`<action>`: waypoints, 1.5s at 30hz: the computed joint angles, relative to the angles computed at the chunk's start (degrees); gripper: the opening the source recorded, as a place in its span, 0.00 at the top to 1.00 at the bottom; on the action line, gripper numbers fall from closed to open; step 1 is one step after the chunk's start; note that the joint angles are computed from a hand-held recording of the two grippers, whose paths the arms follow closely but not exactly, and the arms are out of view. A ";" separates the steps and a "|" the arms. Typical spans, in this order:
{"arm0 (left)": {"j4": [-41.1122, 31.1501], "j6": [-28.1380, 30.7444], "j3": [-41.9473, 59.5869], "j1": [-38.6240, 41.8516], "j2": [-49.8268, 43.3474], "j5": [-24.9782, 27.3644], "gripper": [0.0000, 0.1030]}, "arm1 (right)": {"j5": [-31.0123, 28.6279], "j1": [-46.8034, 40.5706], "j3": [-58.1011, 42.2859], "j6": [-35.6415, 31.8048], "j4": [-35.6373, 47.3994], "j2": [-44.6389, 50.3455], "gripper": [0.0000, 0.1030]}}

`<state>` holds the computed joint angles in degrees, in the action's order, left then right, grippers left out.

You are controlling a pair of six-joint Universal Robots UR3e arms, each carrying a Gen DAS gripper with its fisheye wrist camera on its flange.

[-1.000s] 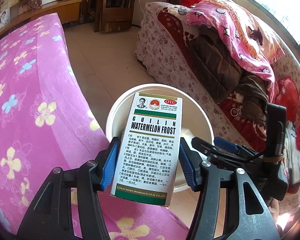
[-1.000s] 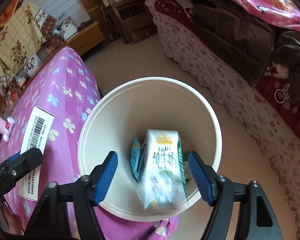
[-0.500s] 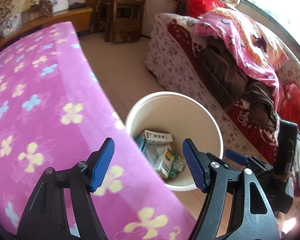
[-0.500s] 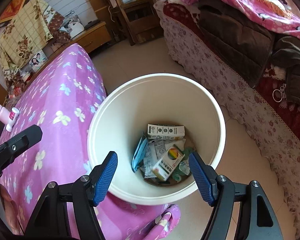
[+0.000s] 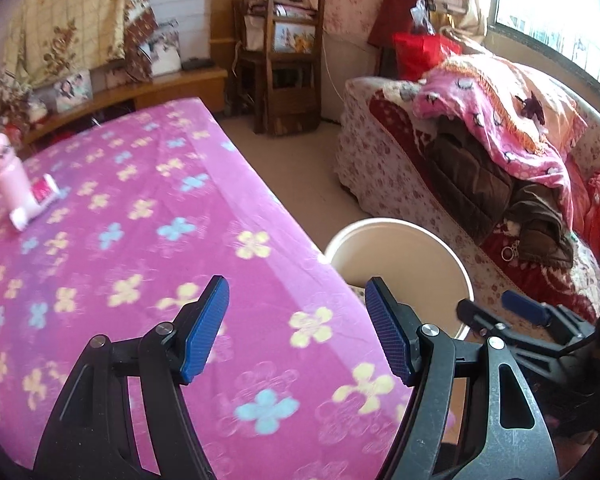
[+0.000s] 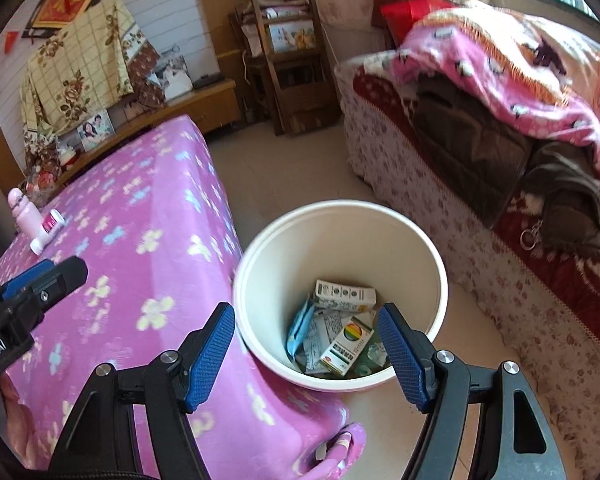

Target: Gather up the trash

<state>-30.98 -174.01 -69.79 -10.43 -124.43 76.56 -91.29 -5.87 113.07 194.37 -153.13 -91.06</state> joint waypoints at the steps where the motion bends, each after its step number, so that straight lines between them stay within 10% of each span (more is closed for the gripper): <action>1: 1.20 0.40 -2.46 0.75 1.75 -0.65 0.32 | -1.02 1.03 -0.31 0.43 -0.03 -0.34 0.30; 16: 17.62 3.45 -29.58 8.93 22.34 -5.90 0.32 | -22.26 20.91 -8.20 6.61 1.73 -3.01 0.19; 45: 22.31 3.43 -45.62 17.20 39.99 -12.93 0.32 | -35.78 33.65 -10.66 14.08 5.81 -6.01 0.18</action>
<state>-8.68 -170.59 -115.41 6.77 -84.44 63.64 -127.07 27.77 102.40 208.45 -147.31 -97.08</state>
